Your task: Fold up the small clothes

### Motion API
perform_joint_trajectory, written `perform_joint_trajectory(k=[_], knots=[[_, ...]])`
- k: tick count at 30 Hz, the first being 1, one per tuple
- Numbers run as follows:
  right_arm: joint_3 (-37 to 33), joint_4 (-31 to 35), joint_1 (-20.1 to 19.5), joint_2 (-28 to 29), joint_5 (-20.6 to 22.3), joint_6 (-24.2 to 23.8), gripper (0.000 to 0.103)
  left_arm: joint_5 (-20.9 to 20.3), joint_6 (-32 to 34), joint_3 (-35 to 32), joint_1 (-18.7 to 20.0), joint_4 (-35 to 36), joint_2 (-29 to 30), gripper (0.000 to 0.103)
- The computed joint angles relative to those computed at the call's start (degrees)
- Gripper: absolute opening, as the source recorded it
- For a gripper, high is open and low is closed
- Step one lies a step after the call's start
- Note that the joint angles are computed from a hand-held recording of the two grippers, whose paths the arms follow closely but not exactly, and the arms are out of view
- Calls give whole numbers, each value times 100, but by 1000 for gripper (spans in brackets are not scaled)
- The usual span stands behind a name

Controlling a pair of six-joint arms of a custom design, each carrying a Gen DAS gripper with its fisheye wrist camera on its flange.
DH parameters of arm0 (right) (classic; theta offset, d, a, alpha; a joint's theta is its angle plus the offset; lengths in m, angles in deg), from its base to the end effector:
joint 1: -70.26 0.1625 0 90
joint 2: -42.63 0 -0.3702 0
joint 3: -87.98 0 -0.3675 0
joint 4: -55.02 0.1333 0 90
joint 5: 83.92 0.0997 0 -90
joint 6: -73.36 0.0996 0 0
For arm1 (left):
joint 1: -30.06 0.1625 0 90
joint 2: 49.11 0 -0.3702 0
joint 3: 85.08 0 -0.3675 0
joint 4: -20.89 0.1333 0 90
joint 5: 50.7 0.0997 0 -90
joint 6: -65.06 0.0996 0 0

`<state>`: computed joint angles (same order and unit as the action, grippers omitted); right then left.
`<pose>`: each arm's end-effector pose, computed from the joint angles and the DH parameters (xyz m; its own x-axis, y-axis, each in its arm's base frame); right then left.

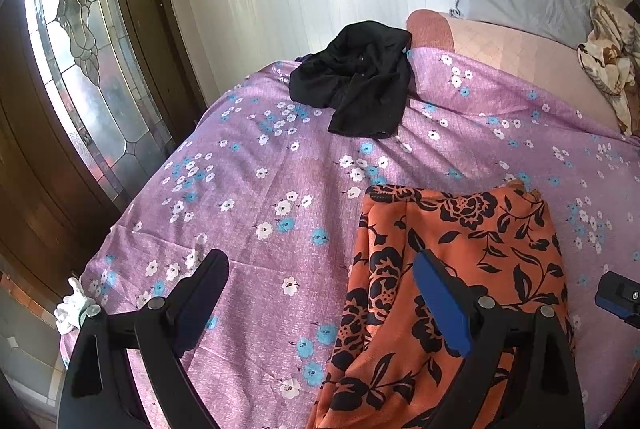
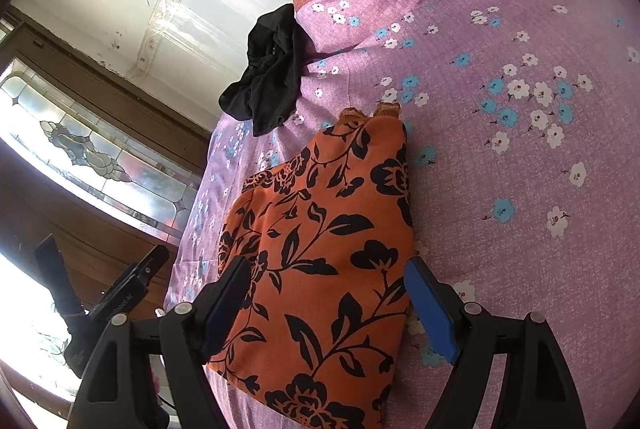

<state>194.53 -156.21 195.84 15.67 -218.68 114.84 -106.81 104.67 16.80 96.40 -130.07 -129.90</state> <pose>0.3527 -0.3844 -0.0177 -0.9246 0.3781 -0.0459 0.2371 0.4770 -0.8463 -0.0404 -0.5627 0.3961 -0.4999 0.4526 -0.7384 0.8135 0.5379 -0.2210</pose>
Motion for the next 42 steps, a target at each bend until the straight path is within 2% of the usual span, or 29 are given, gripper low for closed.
perform_joint_trajectory(k=[6, 10, 15, 19, 21, 24, 27, 30, 31, 32, 34, 35, 39, 42], knots=[[-1, 71, -55, -7, 73, 68, 82, -9, -27, -151, 107, 197, 156, 93], [12, 140, -139, 3, 172, 195, 82, -142, -757, -936, 404, 1438, 479, 93], [64, 49, -294, 48, 292, 378, 82, -618, -1501, -2188, 827, 2872, 1024, 93], [67, 24, -410, 73, 397, 477, 82, -1060, -1822, -2954, 1001, 3870, 1404, 93], [55, 40, -441, 81, 372, 509, 82, -1192, -1833, -2997, 1010, 4089, 1407, 93], [61, -41, -458, 83, 318, 541, 82, -1087, -1488, -2388, 883, 3500, 1036, 93], [-188, -1, -238, 193, -262, 158, 81, -675, -867, -1570, 707, 2548, 661, 93], [-508, -106, -70, 360, -251, -736, 65, 100, -240, -697, 536, 1607, 367, 93], [-606, 75, -29, 391, -279, -876, 56, 486, -20, -393, 497, 1188, 329, 93], [-710, 479, -14, 400, -291, -929, 47, 706, 173, -174, 499, 825, 331, 94], [-766, 1413, -126, 343, -149, -544, 44, 718, 469, 155, 586, 216, 269, 94], [-771, 1596, -200, 368, -95, -440, 43, 662, 466, 176, 609, 164, 238, 94], [-606, 1439, -225, 202, 64, -443, 43, 524, 105, -46, 675, 685, 199, 94], [-591, 1063, -188, 166, -214, -484, 42, 412, 173, 21, 733, 539, 158, 94]])
